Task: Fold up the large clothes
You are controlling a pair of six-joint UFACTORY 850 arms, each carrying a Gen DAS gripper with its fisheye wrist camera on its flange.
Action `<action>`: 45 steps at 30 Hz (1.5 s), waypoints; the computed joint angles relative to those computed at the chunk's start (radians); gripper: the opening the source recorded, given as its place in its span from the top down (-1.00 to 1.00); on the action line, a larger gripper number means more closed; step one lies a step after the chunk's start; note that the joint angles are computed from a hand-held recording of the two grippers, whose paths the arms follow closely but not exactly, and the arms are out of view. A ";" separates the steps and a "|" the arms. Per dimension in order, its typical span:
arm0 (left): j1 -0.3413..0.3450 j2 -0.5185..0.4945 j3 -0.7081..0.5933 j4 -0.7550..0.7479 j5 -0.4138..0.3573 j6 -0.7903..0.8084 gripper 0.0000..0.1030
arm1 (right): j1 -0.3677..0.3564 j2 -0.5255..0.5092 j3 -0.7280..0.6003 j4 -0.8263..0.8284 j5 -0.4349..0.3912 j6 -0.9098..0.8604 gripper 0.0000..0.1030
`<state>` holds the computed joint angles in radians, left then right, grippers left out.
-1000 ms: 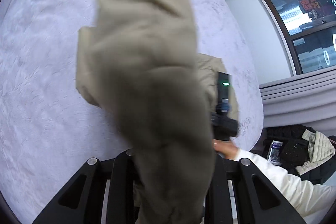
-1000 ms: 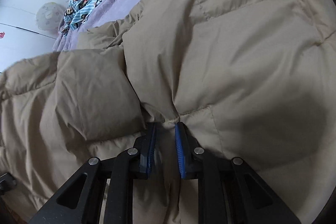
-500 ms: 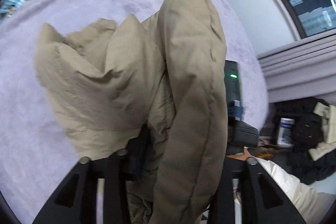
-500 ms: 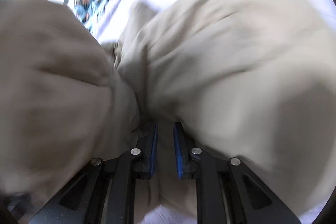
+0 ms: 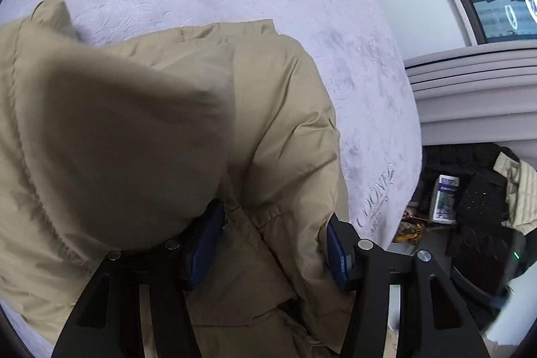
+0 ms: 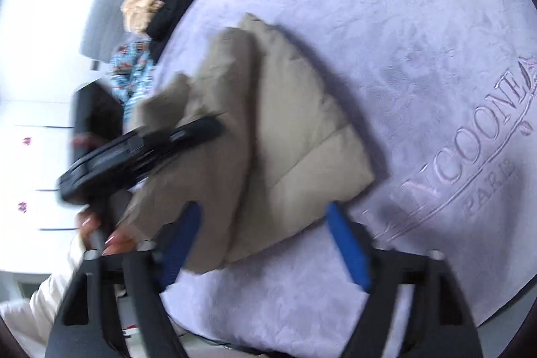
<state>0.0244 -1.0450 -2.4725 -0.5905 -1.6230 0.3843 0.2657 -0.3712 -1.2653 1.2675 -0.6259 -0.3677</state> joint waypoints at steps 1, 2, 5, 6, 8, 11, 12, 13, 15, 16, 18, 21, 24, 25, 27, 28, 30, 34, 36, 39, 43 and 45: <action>-0.004 0.002 -0.002 0.014 0.004 0.007 -0.11 | 0.004 0.013 0.012 0.057 -0.017 -0.054 -0.64; -0.017 0.001 -0.001 0.029 0.018 0.006 -0.11 | 0.013 0.012 0.007 0.093 -0.029 -0.086 -0.64; -0.057 -0.006 -0.050 0.078 0.042 -0.050 -0.11 | 0.039 -0.015 -0.031 0.117 -0.072 -0.119 -0.66; -0.062 0.003 -0.055 0.096 0.055 -0.044 -0.11 | 0.061 -0.063 -0.096 0.117 -0.070 -0.104 -0.66; -0.076 0.067 0.000 0.129 0.159 -0.003 -0.11 | 0.087 -0.115 -0.167 0.025 -0.046 -0.021 -0.66; -0.060 0.205 0.146 0.162 0.364 0.074 -0.11 | 0.116 -0.167 -0.244 -0.179 0.011 0.160 -0.62; -0.044 0.249 0.197 0.174 0.439 0.086 -0.11 | 0.118 -0.182 -0.261 -0.200 0.019 0.180 -0.31; -0.030 0.284 0.242 0.193 0.508 0.085 -0.11 | 0.116 -0.187 -0.265 -0.223 0.024 0.198 0.03; -0.009 0.325 0.313 0.271 0.619 0.034 -0.11 | 0.110 -0.191 -0.261 -0.272 0.015 0.242 0.60; 0.005 0.329 0.333 0.320 0.650 0.003 -0.11 | 0.103 -0.189 -0.251 -0.256 0.017 0.226 0.62; 0.022 0.322 0.367 0.445 0.679 -0.094 -0.11 | 0.101 -0.175 -0.230 -0.280 0.034 0.218 0.67; 0.032 0.297 0.398 0.479 0.685 -0.183 -0.11 | 0.119 -0.156 -0.226 -0.418 0.075 0.259 0.69; -0.005 0.273 0.411 0.489 0.726 -0.240 -0.11 | 0.102 -0.147 -0.229 -0.528 0.073 0.315 0.69; -0.023 0.265 0.409 0.508 0.747 -0.252 -0.11 | 0.099 -0.143 -0.223 -0.554 0.079 0.345 0.69; -0.062 0.237 0.373 0.539 0.762 -0.281 -0.12 | 0.090 -0.132 -0.199 -0.605 0.099 0.399 0.69; -0.078 0.221 0.356 0.547 0.767 -0.290 -0.12 | 0.080 -0.116 -0.179 -0.613 0.100 0.411 0.69; -0.104 0.183 0.304 0.568 0.759 -0.322 -0.12 | 0.063 -0.112 -0.150 -0.574 0.110 0.392 0.69; -0.139 0.117 0.214 0.589 0.728 -0.370 -0.12 | 0.020 -0.114 -0.102 -0.483 0.124 0.343 0.69; -0.151 0.102 0.196 0.607 0.722 -0.388 -0.12 | 0.000 -0.125 -0.089 -0.403 0.119 0.290 0.67; -0.160 0.090 0.181 0.627 0.716 -0.401 -0.12 | -0.034 -0.111 -0.074 -0.321 0.074 0.245 0.64; -0.158 0.087 0.180 0.616 0.714 -0.404 -0.12 | -0.065 -0.021 -0.036 -0.419 0.122 0.285 0.56; -0.160 0.088 0.181 0.622 0.713 -0.410 -0.12 | -0.073 -0.001 -0.038 -0.397 0.146 0.249 0.56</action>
